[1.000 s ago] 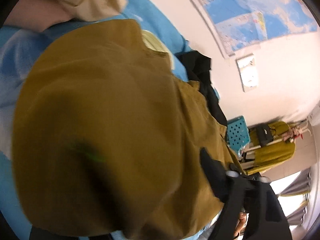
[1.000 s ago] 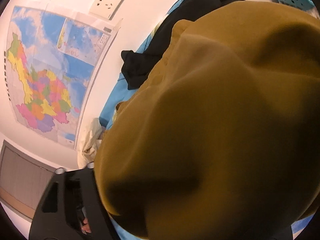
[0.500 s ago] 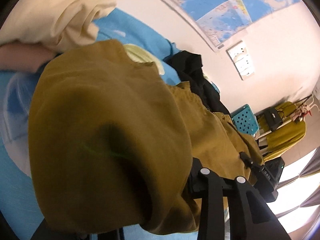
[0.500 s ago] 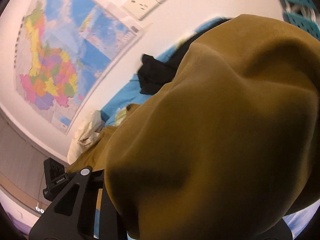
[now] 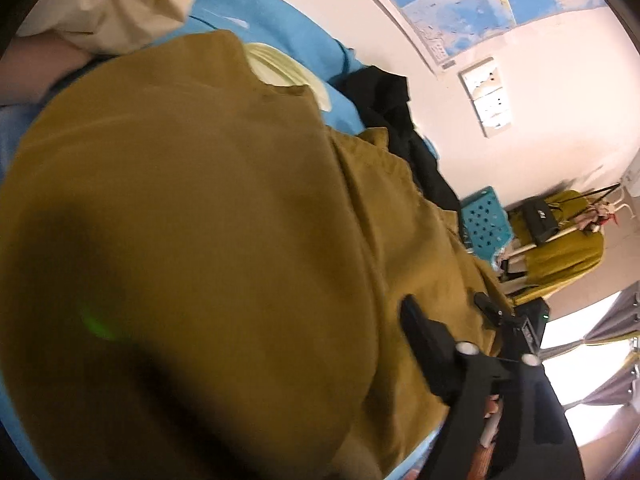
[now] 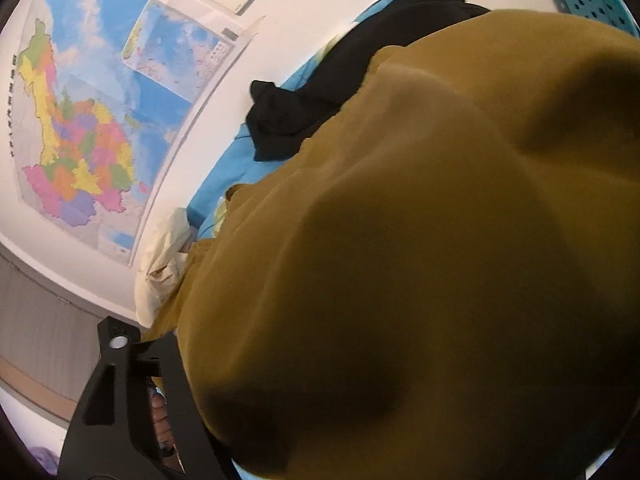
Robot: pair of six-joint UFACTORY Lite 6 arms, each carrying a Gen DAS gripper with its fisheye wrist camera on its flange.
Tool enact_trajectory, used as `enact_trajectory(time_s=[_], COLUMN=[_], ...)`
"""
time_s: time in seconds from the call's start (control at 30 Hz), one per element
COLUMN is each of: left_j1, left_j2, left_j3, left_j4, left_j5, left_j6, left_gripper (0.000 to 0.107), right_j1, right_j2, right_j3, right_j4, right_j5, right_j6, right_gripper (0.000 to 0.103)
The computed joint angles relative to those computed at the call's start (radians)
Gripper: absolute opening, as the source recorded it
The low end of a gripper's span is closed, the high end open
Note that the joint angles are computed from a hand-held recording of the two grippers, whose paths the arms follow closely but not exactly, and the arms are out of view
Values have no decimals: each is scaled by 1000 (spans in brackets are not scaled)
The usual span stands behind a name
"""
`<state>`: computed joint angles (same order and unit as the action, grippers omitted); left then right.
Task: Fold large clothes
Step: 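Carry the lifted jacket bundle with both tools toward the folded clothes stack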
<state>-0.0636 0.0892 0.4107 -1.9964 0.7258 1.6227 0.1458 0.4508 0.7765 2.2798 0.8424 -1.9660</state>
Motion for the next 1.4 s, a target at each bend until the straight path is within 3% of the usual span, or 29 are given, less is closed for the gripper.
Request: enact_trajectory(time_s=[0.07, 0.1, 0.13, 0.23, 0.33, 0.57, 0.73, 0.93, 1.1, 1.4], left_j1=[-35, -58, -85, -154, -179, -301, -319, -300, -278, -245], left_j2=[4, -3, -14, -56, -109, -187, -180, -183, -227, -322], left_j3=[20, 24, 28, 26, 13, 29, 46, 48, 66, 194], left_j4=[-36, -53, -72, -144, -168, -278, -334, -282, -81, 555], left_j5=[-35, -62, -102, -206, -260, -441, -466, -452, -454, -446], left_j6=[-4, 2, 8, 43, 52, 119, 176, 151, -22, -601], left_gripper=[84, 81, 63, 51, 40, 33, 32, 31, 29, 28], right_j1=[2, 16, 26, 45, 93, 107, 80, 75, 30, -18], right_j2=[15, 4, -7, -42, -107, -171, -187, -196, -230, -377], right_j3=[15, 14, 10, -15, -82, -115, -110, -89, -86, -50], right_j4=[19, 51, 79, 117, 218, 255, 211, 181, 73, -128], right_j5=[4, -19, -39, -62, -86, -115, -126, -137, -114, -119], right_j6=[0, -40, -79, -149, -254, -321, -306, -281, -194, -15], right_gripper=[69, 55, 48, 39, 35, 32, 32, 32, 30, 29])
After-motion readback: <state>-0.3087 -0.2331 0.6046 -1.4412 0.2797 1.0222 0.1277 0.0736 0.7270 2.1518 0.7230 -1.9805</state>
